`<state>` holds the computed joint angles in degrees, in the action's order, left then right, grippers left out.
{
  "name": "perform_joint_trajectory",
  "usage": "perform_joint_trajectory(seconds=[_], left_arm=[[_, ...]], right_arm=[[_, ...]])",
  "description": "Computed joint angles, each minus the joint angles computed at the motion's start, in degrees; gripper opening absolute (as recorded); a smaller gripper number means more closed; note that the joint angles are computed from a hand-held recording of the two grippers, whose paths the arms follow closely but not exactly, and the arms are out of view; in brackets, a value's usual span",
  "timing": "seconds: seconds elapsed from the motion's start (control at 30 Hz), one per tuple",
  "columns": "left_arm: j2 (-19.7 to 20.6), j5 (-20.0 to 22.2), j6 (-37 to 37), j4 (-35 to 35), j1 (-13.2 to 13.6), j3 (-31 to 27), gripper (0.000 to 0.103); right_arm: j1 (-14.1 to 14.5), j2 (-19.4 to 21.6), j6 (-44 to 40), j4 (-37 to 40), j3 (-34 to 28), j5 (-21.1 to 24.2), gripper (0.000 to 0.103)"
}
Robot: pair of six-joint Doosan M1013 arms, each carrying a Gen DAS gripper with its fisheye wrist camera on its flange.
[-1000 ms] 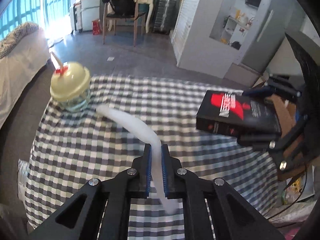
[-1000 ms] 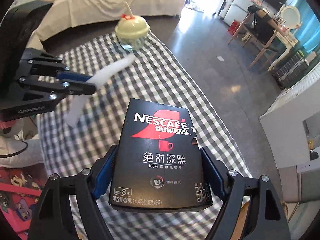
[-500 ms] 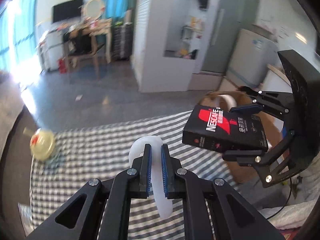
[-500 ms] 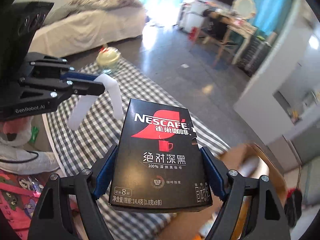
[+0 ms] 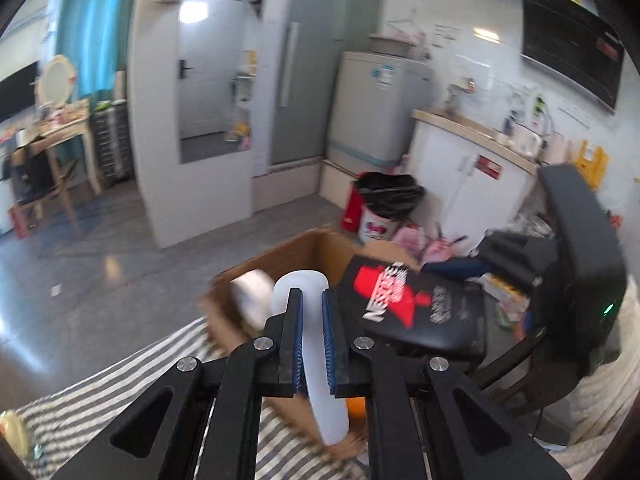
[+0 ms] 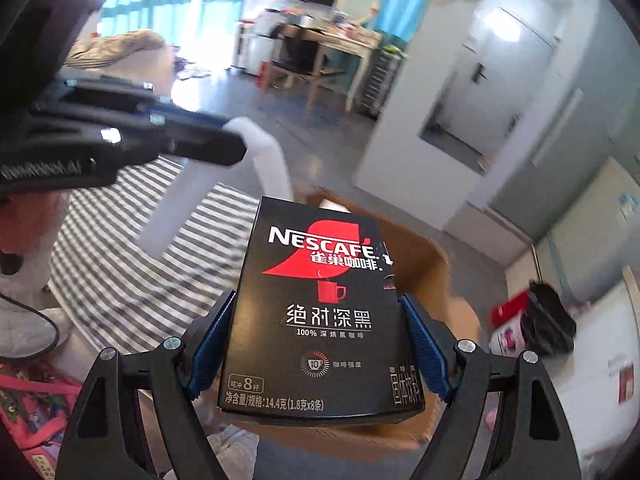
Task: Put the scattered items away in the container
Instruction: 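Carry the foam tube and Nescafe box into the cardboard box and open both tools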
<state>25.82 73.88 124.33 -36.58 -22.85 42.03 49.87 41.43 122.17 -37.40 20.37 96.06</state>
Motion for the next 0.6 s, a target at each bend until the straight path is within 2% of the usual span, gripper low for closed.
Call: perform_joint_trajectory(seconds=[0.2,0.27,0.33,0.4,0.47,0.53,0.57,0.6], left_arm=[[4.69,4.01,-3.50,5.56,-4.27,-4.49,0.009],[5.91,4.35,-5.06,8.96,-5.36,-4.99,0.009],[6.47,3.78,-5.88,11.68,-5.86,-4.20,0.017],[6.83,3.85,-5.73,12.74,-5.88,-3.56,0.019],[6.34,2.41,-5.00,13.68,-5.65,-1.78,0.035],[5.80,0.17,-5.82,14.78,-5.68,-0.44,0.091],[5.27,-1.52,-6.27,14.87,-5.58,0.67,0.097],[4.51,-3.53,-6.38,15.25,-5.53,2.08,0.098]], right_arm=[[-2.73,-6.20,6.58,5.70,14.23,-3.39,0.080],[-3.81,-7.21,7.43,8.14,17.06,-4.85,0.080],[-4.48,-7.37,8.14,9.81,18.65,-5.59,0.080],[-4.88,-7.77,8.79,10.85,20.48,-6.32,0.080],[-5.32,-9.16,9.23,12.96,23.60,-7.88,0.081],[-5.58,-9.36,9.11,15.00,24.74,-8.18,0.083],[-5.69,-8.98,8.58,15.94,24.51,-7.40,0.086],[-5.82,-8.91,8.74,16.53,24.64,-7.51,0.087]])
